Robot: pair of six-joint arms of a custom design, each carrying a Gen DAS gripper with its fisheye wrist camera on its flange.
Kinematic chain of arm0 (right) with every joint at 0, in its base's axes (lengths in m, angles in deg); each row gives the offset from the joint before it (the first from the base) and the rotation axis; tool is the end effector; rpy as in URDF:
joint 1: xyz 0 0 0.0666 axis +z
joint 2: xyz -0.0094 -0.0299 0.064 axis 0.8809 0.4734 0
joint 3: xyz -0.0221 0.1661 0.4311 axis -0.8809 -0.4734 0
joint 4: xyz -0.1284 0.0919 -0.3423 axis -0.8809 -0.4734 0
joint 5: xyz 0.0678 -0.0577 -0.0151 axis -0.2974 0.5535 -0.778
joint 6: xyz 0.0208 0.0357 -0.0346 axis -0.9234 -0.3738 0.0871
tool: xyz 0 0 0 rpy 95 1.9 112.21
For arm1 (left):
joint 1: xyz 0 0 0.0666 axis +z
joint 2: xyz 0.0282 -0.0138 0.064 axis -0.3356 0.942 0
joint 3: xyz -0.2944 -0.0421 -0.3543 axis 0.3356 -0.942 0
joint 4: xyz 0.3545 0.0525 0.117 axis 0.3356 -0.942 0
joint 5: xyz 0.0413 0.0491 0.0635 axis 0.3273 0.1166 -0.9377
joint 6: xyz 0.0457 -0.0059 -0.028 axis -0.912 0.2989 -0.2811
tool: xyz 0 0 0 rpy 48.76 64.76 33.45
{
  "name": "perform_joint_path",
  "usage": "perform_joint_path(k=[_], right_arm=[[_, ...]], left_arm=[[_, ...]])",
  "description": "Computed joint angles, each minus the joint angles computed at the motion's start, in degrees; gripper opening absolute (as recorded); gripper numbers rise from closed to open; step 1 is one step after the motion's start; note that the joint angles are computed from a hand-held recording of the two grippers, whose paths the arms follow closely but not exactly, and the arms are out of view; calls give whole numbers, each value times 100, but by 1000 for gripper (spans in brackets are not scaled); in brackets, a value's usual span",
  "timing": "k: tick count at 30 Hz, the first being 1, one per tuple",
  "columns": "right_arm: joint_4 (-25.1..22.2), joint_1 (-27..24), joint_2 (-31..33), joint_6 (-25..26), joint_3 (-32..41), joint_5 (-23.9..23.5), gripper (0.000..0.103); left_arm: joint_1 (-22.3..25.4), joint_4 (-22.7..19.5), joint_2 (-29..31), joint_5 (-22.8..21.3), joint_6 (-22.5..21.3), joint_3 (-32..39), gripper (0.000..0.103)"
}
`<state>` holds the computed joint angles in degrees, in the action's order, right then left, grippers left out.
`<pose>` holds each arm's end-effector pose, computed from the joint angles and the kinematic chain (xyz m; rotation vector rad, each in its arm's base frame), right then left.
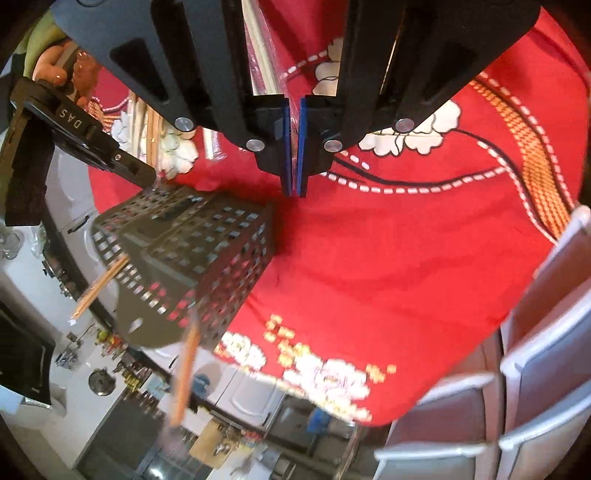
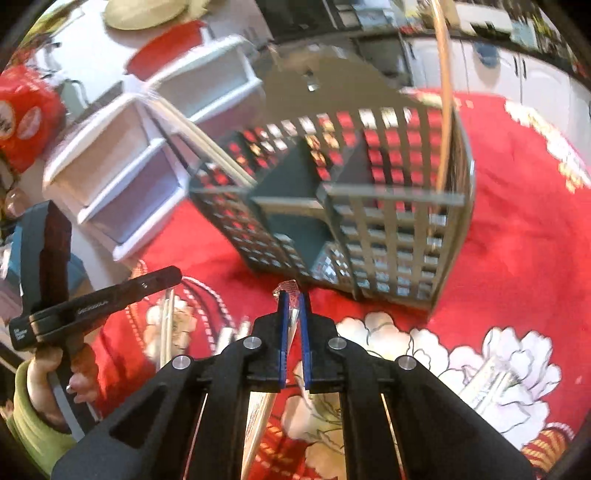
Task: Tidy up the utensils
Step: 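Close the left tool on another chopstick pack while the right tool grasps one, lift, then lower the left tool's pack into the caddy while the right tool inserts its pack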
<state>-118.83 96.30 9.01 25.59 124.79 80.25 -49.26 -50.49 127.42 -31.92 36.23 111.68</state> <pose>0.3174 0.2193 0.5288 -0.2372 2.3561 0.5468 0.3147 -0.1825 0.5158 0.0492 2.4452 -0.5605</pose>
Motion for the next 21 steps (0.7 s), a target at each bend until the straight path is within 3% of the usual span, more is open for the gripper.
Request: perform_joint_path(k=[10, 21], right_arm=[[292, 281, -329, 399, 242, 534, 5], [396, 310, -597, 674, 474, 696, 4]], left_arm=[[-294, 52, -248, -460, -91, 409, 0], [-456, 83, -301, -643, -200, 833, 0]])
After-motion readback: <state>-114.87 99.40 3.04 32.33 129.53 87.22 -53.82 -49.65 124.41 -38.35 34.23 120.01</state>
